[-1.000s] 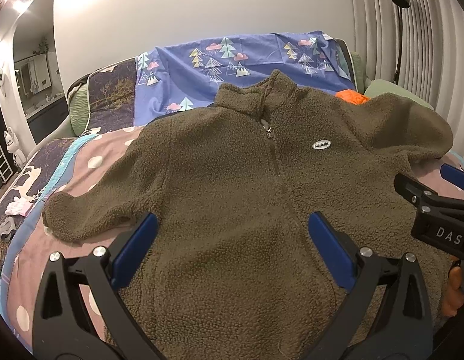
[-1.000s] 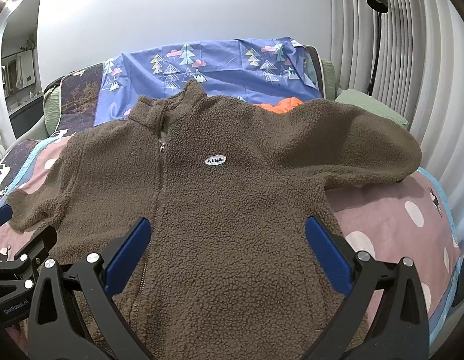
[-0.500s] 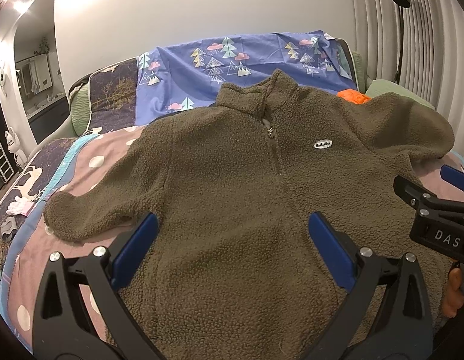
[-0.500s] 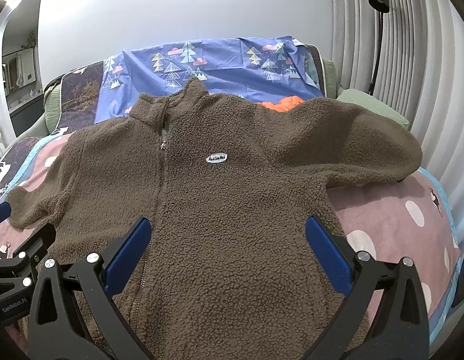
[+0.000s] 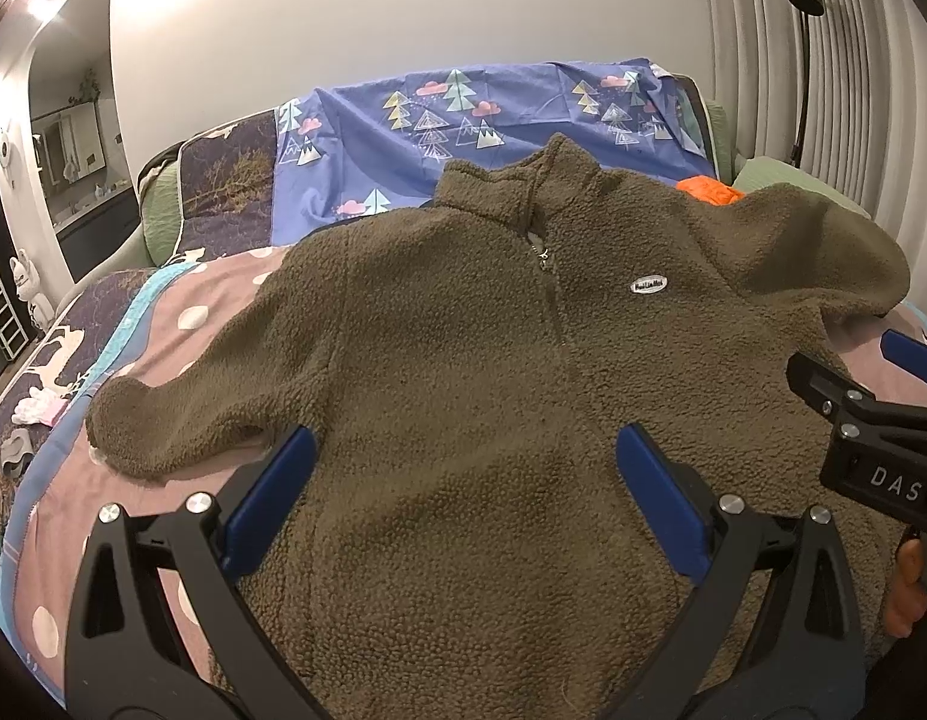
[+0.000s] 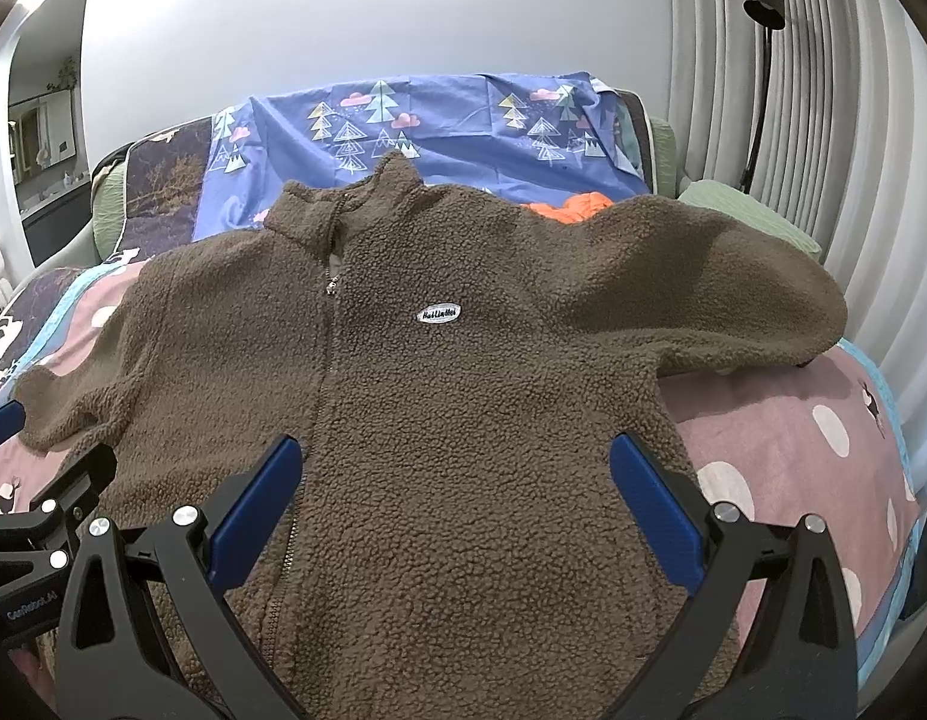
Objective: Fold large clothes
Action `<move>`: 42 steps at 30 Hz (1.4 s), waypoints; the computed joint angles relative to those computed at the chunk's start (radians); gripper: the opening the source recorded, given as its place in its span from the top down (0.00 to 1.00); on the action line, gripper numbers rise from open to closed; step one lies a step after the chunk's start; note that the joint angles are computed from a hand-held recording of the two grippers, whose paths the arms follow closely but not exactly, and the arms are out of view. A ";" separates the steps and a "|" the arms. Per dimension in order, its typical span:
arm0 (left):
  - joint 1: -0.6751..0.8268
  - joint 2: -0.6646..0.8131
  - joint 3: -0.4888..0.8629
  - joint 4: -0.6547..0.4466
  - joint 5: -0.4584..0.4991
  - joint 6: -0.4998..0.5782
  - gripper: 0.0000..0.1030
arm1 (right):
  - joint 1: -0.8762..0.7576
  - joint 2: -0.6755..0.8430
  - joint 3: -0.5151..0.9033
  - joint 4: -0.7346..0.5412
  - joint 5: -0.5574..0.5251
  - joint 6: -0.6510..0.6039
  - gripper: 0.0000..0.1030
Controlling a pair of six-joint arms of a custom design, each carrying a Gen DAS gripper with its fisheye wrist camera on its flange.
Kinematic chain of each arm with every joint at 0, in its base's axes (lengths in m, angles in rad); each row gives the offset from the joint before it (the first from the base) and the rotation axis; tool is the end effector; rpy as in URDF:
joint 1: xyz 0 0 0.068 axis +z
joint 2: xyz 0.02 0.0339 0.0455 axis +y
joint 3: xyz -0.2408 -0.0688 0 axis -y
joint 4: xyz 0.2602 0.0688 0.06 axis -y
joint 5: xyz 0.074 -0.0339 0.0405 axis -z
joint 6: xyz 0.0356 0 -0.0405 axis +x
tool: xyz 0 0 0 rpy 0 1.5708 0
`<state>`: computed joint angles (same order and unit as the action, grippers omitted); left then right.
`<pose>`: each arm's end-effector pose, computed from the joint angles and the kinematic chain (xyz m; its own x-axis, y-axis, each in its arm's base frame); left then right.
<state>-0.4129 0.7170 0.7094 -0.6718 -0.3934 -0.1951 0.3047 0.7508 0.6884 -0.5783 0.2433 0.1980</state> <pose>0.1724 -0.0606 0.2626 -0.5835 0.0601 -0.8099 -0.0160 0.9962 0.0855 0.1880 0.0501 0.2565 -0.5801 0.0177 -0.8143 0.0073 0.9998 0.0165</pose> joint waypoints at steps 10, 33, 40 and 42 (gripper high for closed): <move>0.010 -0.002 -0.008 0.002 0.008 0.000 0.02 | 0.016 -0.001 0.000 0.005 0.019 0.004 0.01; 0.046 0.025 0.002 -0.019 0.013 -0.016 0.02 | 0.080 0.057 0.018 -0.042 0.001 -0.010 0.01; 0.143 0.028 -0.013 -0.037 0.053 -0.010 0.02 | 0.132 0.111 0.021 -0.066 -0.037 0.017 0.01; 0.180 0.025 -0.025 -0.038 0.068 0.000 0.02 | 0.152 0.123 0.020 -0.064 -0.027 0.023 0.01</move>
